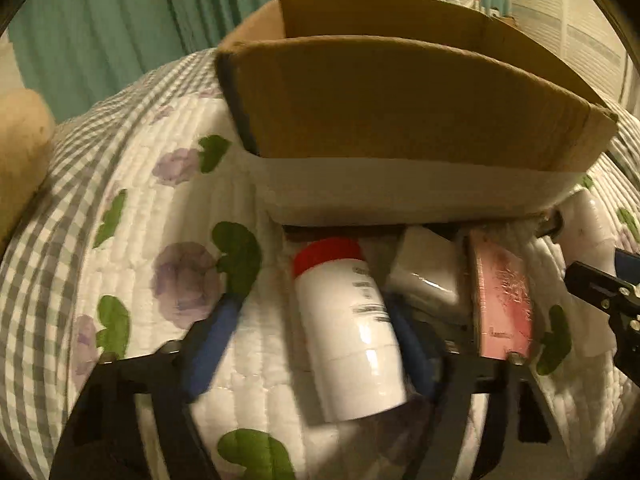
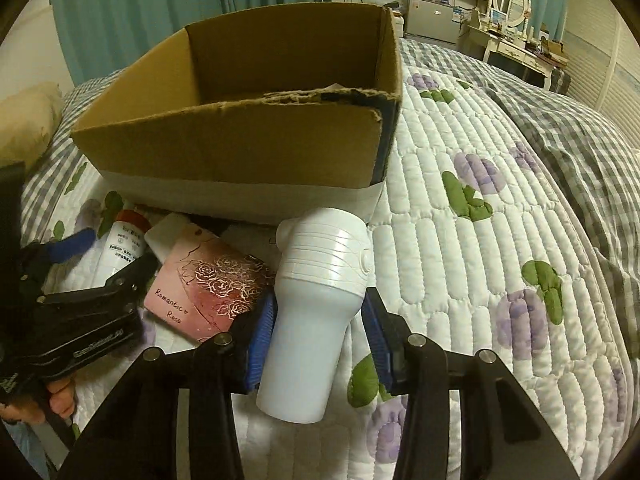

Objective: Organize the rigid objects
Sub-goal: 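Grasp the red-capped bottle with left tool while right tool grasps white bottle, then place both bottles into the box and open both tools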

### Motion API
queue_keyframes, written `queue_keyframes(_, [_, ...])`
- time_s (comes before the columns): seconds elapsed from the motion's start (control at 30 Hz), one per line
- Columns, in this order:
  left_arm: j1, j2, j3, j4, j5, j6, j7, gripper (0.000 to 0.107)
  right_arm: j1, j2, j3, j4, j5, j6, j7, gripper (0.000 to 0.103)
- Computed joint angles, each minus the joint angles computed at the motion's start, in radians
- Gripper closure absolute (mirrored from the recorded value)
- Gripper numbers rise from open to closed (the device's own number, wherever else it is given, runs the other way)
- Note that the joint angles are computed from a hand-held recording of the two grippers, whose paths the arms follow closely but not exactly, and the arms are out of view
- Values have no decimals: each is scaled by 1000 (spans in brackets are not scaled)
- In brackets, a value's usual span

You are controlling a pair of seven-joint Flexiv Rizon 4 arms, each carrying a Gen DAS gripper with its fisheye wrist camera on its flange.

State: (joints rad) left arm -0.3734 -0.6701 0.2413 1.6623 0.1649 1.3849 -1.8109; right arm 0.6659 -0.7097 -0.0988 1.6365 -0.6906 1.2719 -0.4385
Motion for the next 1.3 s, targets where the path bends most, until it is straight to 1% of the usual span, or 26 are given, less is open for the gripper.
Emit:
queue_keyframes(0.03, [-2,2,0,2,5,4,4,40,3,-3,-2,-1,-1,0,2,60])
queue_keyframes(0.1, [12,13,-28,17,2,15,29,65,3,-14,9,-19,7,-9,-6,60])
queue_keyframes(0.17, [1,25,-26,26,4,8,34,68,3,-15,13,-23,12,-15,-11,60])
queue_keyframes(0.2, [7,33,-37,35,0,7,44,68,5,-15,11,-23,12,-15,-12,60])
queue_keyframes(0.27, [-3,44,-31,46,0,6,38,69,12,-11,1,-15,5,-9,-5,60])
queue_keyframes(0.4, [7,94,-51,102,-5,25,45,70,16,1,-3,-1,-3,-5,2,60])
queue_keyframes(0.47, [9,120,-59,125,-7,27,54,70,29,17,-18,21,-20,7,24,60])
queue_keyframes(0.57, [3,164,-66,162,-5,20,54,70,35,40,-15,49,-34,19,40,60])
queue_keyframes(0.67, [16,214,-95,214,-16,33,55,70,52,73,-25,85,-71,21,65,60])
queue_keyframes(0.7, [2,230,-89,225,-10,32,43,70,55,82,-25,95,-83,24,74,60])
queue_keyframes(0.73, [-13,241,-78,222,2,21,29,70,54,92,-22,103,-93,23,78,60])
queue_keyframes(0.83, [-24,280,-71,241,32,21,-1,70,61,136,-17,135,-139,13,105,60])
queue_keyframes(0.87, [-7,286,-85,239,28,21,6,70,56,145,-9,140,-150,10,109,60])
queue_keyframes(1.07, [13,359,-105,263,52,37,-21,70,36,237,20,179,-268,-15,153,60])
queue_keyframes(1.17, [19,389,-113,254,66,32,-36,70,9,270,49,173,-311,-33,165,60])
queue_keyframes(1.23, [11,400,-100,224,104,6,-61,70,-4,288,66,160,-339,-60,165,60])
queue_keyframes(1.3, [21,414,-105,202,129,-2,-74,70,-21,296,87,142,-351,-80,149,60])
